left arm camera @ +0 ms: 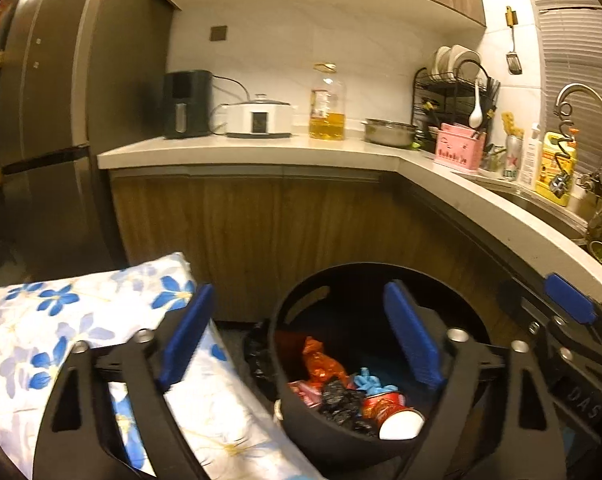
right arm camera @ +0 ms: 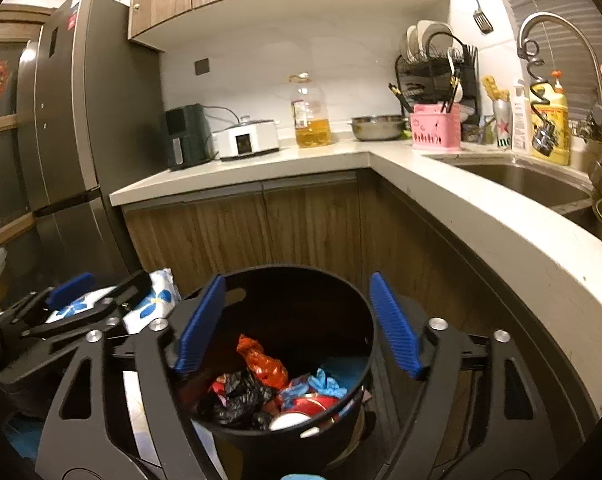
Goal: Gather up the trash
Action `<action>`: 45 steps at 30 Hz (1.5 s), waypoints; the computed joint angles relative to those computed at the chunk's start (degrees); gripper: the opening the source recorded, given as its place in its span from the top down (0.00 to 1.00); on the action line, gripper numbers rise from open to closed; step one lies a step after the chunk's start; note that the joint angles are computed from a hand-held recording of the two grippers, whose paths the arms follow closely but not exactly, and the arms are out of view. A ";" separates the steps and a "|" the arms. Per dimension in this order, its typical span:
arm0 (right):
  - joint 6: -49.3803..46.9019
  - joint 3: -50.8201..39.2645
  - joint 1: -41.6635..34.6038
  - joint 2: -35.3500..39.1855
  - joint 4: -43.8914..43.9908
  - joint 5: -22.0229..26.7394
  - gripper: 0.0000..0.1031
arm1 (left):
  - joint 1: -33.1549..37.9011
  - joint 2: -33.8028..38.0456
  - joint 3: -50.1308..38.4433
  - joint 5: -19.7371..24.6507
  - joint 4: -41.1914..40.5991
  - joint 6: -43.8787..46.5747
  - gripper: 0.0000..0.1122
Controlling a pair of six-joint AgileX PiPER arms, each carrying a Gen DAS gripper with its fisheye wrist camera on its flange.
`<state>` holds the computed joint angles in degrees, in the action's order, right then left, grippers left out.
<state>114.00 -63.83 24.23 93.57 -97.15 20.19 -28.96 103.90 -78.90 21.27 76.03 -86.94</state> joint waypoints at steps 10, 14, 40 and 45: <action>-11.58 2.47 5.66 -3.02 12.06 4.57 0.05 | -0.97 -8.56 11.93 6.19 5.49 -7.65 0.14; -15.04 2.58 8.30 -3.89 16.42 7.47 0.05 | -1.64 -12.23 16.35 7.92 5.43 -8.09 0.14; -11.96 11.10 36.62 -13.97 24.56 37.13 0.05 | -10.95 -39.81 41.75 16.61 2.35 -7.22 0.14; -10.26 11.70 41.48 -14.19 24.52 41.59 0.05 | -13.89 -43.59 43.95 18.55 0.90 -6.48 0.14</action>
